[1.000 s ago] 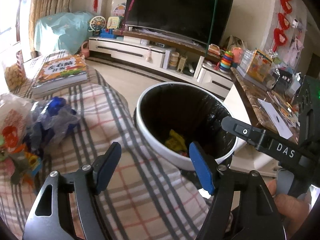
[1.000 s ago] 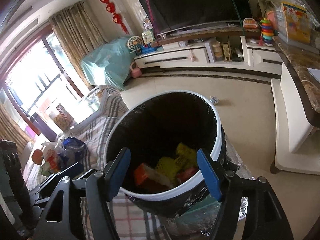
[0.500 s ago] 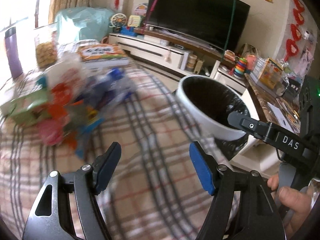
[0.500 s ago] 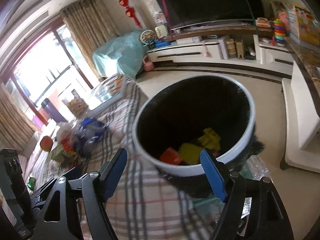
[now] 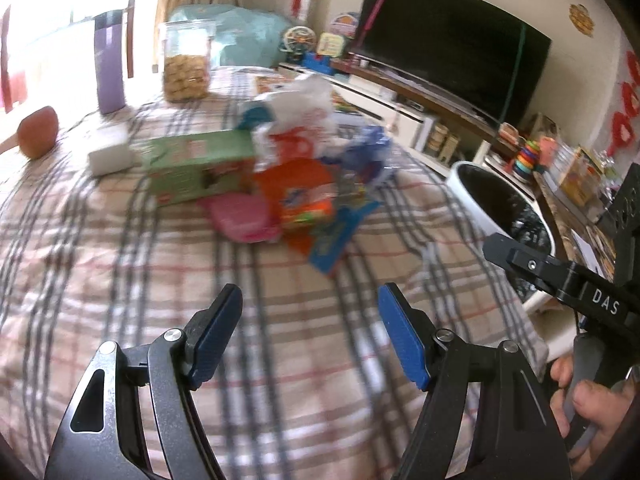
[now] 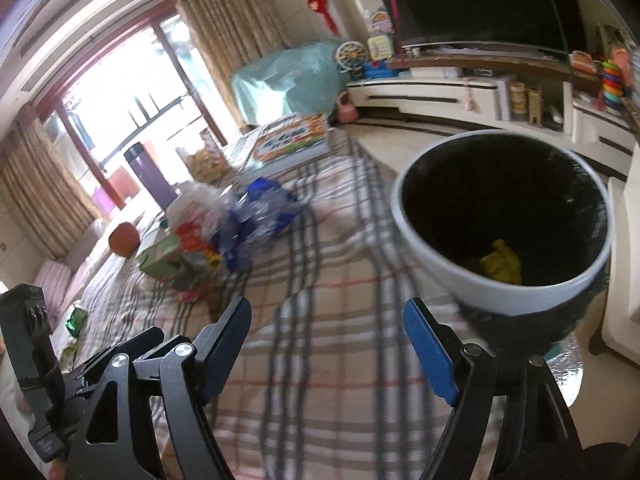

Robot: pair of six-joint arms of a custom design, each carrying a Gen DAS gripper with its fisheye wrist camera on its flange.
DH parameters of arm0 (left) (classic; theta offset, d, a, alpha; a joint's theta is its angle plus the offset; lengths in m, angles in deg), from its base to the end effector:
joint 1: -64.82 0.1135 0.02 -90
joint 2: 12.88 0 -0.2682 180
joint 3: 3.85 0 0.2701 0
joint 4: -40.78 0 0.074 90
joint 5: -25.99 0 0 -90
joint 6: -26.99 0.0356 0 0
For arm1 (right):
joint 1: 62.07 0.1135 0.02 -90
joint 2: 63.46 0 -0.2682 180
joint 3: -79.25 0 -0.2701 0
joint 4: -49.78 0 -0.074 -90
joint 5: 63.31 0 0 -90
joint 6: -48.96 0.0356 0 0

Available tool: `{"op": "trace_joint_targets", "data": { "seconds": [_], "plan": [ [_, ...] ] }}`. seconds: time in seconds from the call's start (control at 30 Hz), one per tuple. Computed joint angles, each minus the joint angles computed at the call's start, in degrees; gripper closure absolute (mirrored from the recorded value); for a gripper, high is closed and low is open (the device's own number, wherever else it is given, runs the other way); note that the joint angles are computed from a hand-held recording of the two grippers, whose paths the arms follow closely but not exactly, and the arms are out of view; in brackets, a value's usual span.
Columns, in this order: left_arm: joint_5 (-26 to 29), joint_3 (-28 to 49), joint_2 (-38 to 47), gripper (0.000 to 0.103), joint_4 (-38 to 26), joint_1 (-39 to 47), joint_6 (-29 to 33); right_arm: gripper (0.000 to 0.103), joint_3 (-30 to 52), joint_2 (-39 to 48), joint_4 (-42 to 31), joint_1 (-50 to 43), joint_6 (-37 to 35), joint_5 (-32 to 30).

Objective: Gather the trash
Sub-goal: 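Move both tools back to the table toward the green juice carton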

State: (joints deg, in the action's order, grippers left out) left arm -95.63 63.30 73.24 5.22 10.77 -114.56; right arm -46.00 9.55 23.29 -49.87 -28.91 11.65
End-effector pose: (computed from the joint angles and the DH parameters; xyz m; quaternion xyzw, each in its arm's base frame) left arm 0.2017 -0.2463 0.2083 -0.0630 0.9180 -0.0766 0.3839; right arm 0.2669 0.0672 0.2091 -0.0509 0.9151 0.1985 0.3474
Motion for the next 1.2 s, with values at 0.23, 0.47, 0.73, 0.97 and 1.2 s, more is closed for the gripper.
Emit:
{"op": "trace_joint_targets", "data": {
  "seconds": [0.23,0.47,0.73,0.97,1.2],
  "plan": [
    [0.2,-5.6,-5.1,0.031,-0.7,3.2,-1.3,0.023,0.6,3.0,2.3,5.7,1.9,1.4],
    [2.2,-9.3,-8.9,0.031,0.1,8.9,3.9,0.023,2.7,6.8,3.7,9.8,3.6,1.5],
    [7.0,-8.5,-8.1,0.031,1.3,17.1,14.5,0.023,5.3,11.1,5.2,13.9,4.5,2.0],
    [10.6,-6.0,-5.3,0.031,2.8,23.1,21.8,0.023,8.8,15.7,5.5,15.1,4.7,2.0],
    [12.8,-2.6,-1.0,0.030,4.2,25.2,28.5,0.027,12.7,20.5,5.6,15.3,4.8,1.5]
  ]
}}
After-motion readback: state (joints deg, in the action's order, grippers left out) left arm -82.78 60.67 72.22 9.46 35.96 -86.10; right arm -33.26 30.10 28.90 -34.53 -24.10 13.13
